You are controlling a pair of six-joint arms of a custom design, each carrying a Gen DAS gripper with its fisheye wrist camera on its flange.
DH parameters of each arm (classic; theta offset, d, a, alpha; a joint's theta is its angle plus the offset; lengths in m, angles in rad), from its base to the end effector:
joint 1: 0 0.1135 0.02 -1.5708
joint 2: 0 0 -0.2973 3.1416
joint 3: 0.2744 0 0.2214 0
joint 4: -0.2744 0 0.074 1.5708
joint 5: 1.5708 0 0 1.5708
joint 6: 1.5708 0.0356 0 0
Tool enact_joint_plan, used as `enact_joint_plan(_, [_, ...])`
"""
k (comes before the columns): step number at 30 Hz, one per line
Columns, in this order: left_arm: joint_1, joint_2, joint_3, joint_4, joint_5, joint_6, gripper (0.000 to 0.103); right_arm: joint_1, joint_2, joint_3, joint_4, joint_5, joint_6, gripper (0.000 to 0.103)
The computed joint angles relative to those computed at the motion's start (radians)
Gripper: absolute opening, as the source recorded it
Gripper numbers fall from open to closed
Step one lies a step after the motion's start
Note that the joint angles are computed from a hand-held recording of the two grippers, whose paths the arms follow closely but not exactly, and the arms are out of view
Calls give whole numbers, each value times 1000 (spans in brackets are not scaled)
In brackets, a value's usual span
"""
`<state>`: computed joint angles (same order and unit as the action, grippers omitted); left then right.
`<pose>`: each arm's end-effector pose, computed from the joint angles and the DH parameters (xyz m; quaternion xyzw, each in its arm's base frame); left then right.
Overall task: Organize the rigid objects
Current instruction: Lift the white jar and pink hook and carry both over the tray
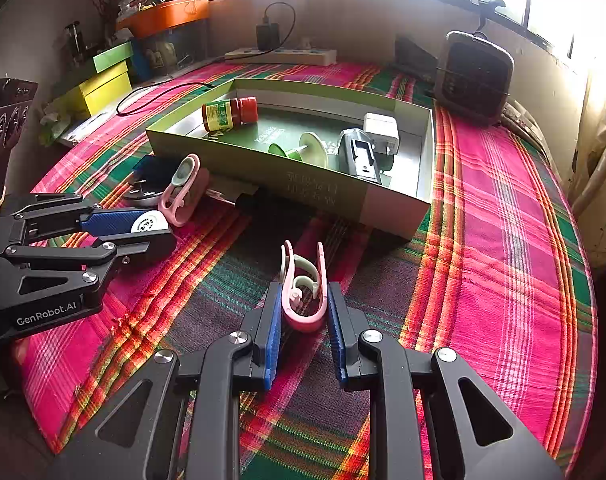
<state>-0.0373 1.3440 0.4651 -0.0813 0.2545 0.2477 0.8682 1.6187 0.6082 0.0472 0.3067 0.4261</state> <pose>0.1970 -0.0163 0.1885 0.1721 0.9310 -0.0891 0.3092 0.1762 0.1914 0.1732 -0.1622 0.9301 0.0619 0.3237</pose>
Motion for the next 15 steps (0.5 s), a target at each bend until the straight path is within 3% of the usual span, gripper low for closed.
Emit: enact_joint_plan(15, [12,2,5,-7,25,-3,27,0,1,5,-13,7,13,22])
